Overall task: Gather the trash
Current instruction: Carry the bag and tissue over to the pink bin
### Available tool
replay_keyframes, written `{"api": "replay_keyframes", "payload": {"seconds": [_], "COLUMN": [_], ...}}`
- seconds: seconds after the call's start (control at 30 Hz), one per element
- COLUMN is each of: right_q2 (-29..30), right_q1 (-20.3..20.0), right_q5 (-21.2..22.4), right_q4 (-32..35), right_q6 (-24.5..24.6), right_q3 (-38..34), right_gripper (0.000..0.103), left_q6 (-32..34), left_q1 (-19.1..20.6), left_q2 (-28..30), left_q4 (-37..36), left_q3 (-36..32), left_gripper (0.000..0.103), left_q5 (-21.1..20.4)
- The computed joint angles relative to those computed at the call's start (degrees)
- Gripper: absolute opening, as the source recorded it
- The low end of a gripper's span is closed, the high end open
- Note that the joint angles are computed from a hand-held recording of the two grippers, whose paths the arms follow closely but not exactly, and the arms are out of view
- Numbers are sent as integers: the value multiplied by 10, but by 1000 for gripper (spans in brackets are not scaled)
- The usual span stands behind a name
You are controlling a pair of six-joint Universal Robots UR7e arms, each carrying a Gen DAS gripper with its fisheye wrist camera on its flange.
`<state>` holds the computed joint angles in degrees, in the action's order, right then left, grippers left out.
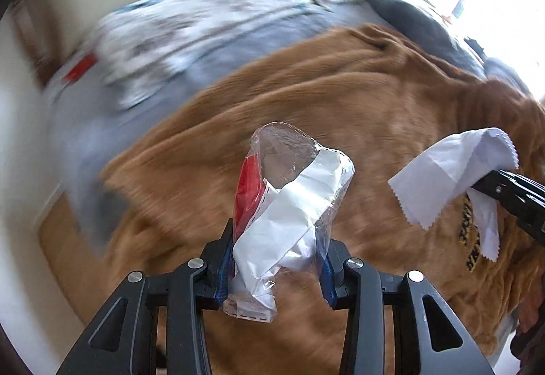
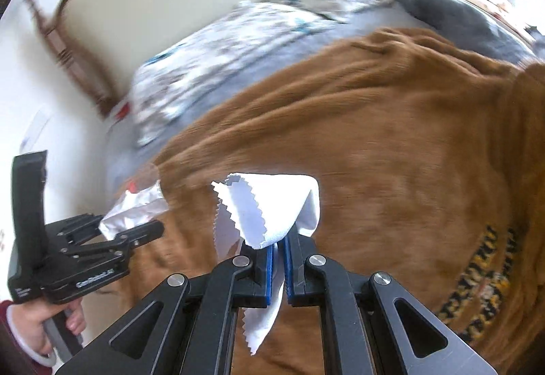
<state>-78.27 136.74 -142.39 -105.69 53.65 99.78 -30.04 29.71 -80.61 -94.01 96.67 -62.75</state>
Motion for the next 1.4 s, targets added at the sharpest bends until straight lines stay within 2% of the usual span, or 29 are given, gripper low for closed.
{"api": "replay_keyframes", "payload": {"seconds": [0.2, 0.33, 0.53, 0.77, 1.1, 1.4], "right_q2": [112, 189, 293, 401, 509, 545], "right_q1": [28, 44, 59, 66, 66, 76], "right_q5": [71, 125, 200, 275, 379, 414], "right_q4": [-104, -137, -149, -135, -103, -61], "right_q6": [-101, -161, -219, -264, -304, -339], "right_q3": [-48, -95, -166, -239, -294, -318], "right_gripper": [5, 5, 5, 5, 5, 5], "left_q6": [-106, -182, -300, -409, -525, -655], "left_q1": [12, 22, 33, 53, 77, 13], "left_q2": [-118, -188, -269, -332, -401, -456], "left_q4": [114, 208, 350, 470, 600, 689], "left_q3": [17, 14, 1, -5, 2, 18], "left_gripper": [43, 43, 43, 43, 43, 43], "left_q5": [56, 83, 110, 131, 131, 82]}}
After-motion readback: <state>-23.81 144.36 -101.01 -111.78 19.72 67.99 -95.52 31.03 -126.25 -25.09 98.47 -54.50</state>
